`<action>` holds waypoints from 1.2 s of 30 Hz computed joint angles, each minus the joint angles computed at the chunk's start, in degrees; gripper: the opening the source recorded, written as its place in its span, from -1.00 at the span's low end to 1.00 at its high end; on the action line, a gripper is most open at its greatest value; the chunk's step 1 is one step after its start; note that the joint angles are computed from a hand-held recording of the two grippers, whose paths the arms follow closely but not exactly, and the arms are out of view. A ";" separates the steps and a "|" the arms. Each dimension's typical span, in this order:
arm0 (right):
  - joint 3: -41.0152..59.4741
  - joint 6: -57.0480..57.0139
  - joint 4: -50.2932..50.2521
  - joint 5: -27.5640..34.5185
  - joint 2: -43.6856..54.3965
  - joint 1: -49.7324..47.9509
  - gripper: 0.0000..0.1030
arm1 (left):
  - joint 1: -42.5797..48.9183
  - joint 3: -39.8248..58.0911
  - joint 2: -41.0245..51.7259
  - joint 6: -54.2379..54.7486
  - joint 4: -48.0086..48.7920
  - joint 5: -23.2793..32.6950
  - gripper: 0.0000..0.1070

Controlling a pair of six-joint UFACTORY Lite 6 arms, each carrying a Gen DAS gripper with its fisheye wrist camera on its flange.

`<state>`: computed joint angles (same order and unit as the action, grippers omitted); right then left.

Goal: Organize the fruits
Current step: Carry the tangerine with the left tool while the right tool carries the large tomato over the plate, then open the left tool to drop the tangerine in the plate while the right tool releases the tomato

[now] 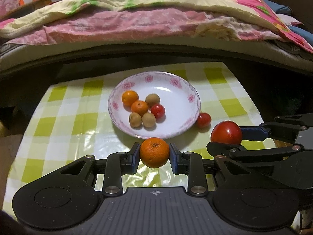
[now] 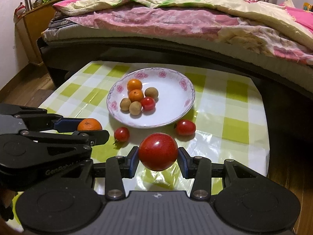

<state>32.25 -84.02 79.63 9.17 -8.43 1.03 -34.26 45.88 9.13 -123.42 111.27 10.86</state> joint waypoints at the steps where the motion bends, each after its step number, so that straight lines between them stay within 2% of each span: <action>1: 0.53 -1.04 1.17 -0.19 0.43 0.03 -0.14 | 0.13 0.60 0.38 0.08 -0.06 0.09 -0.30; 7: 4.15 -5.86 6.72 -0.88 3.24 -0.02 -0.14 | 0.66 4.48 2.49 4.88 -3.98 0.84 -0.30; 24: 14.67 -21.97 23.43 -2.06 13.54 0.85 -0.14 | 3.38 13.82 9.81 9.95 -8.72 1.48 -0.31; 36: 22.59 -26.50 27.40 -2.58 21.49 0.59 -0.14 | 5.25 22.09 17.04 14.61 -12.60 0.68 -0.31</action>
